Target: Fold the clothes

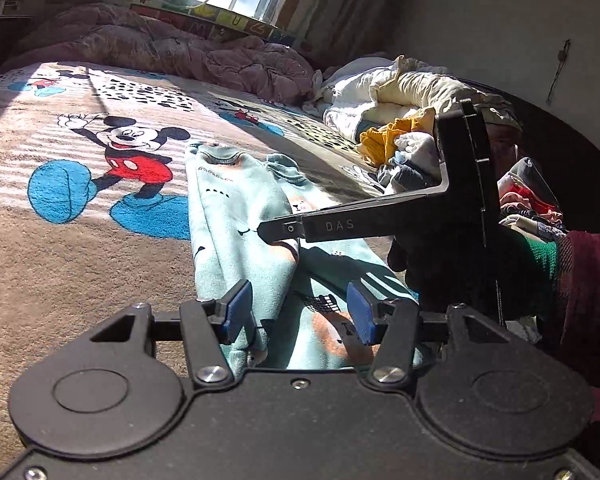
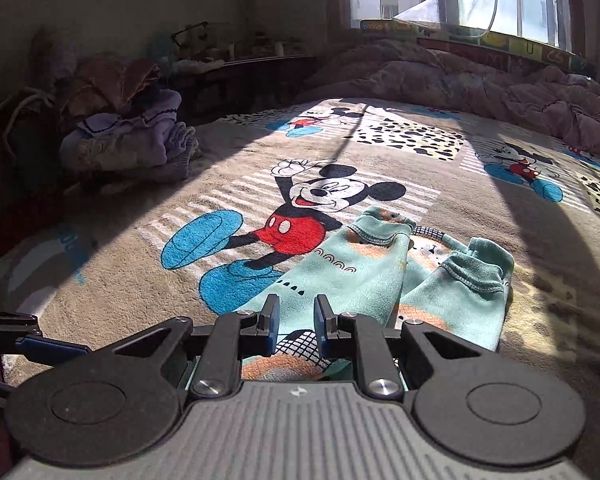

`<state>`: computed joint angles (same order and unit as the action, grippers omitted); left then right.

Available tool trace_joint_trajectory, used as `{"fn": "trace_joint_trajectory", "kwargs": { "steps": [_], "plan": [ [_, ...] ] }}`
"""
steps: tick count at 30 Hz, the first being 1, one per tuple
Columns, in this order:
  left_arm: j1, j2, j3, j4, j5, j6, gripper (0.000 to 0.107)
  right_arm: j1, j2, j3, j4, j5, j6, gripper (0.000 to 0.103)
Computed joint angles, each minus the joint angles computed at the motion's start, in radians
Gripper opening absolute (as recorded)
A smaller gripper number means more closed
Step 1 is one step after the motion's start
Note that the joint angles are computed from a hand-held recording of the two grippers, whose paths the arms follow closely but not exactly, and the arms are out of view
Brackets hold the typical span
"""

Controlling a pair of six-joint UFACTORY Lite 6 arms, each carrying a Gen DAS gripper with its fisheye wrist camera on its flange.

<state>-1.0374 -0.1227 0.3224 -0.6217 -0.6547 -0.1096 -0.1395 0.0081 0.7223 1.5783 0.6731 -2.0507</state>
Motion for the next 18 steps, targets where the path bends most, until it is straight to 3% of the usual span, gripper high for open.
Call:
{"fn": "trace_joint_trajectory", "kwargs": {
  "steps": [1,4,6,10,13,18],
  "plan": [
    [0.012,0.055,0.035,-0.004,0.038,0.01,0.05,0.016,0.044,0.003,0.016,-0.029,0.001,0.02],
    [-0.029,0.044,0.018,-0.074,-0.008,0.067,0.046,0.019,0.1,-0.01,0.062,-0.02,-0.03,0.018],
    [-0.045,0.009,-0.023,-0.042,-0.065,0.018,0.046,0.02,0.067,0.005,-0.003,-0.031,0.077,0.018],
    [-0.009,0.11,0.042,-0.017,-0.012,-0.011,0.048,-0.008,-0.027,-0.034,-0.02,0.015,0.081,0.02],
    [-0.016,0.078,0.012,-0.018,-0.034,-0.048,0.048,0.037,0.098,0.031,-0.129,-0.078,0.179,0.018],
    [-0.072,-0.024,-0.066,-0.157,-0.113,-0.029,0.049,-0.069,-0.03,-0.056,-0.067,0.043,0.176,0.019]
  ]
}}
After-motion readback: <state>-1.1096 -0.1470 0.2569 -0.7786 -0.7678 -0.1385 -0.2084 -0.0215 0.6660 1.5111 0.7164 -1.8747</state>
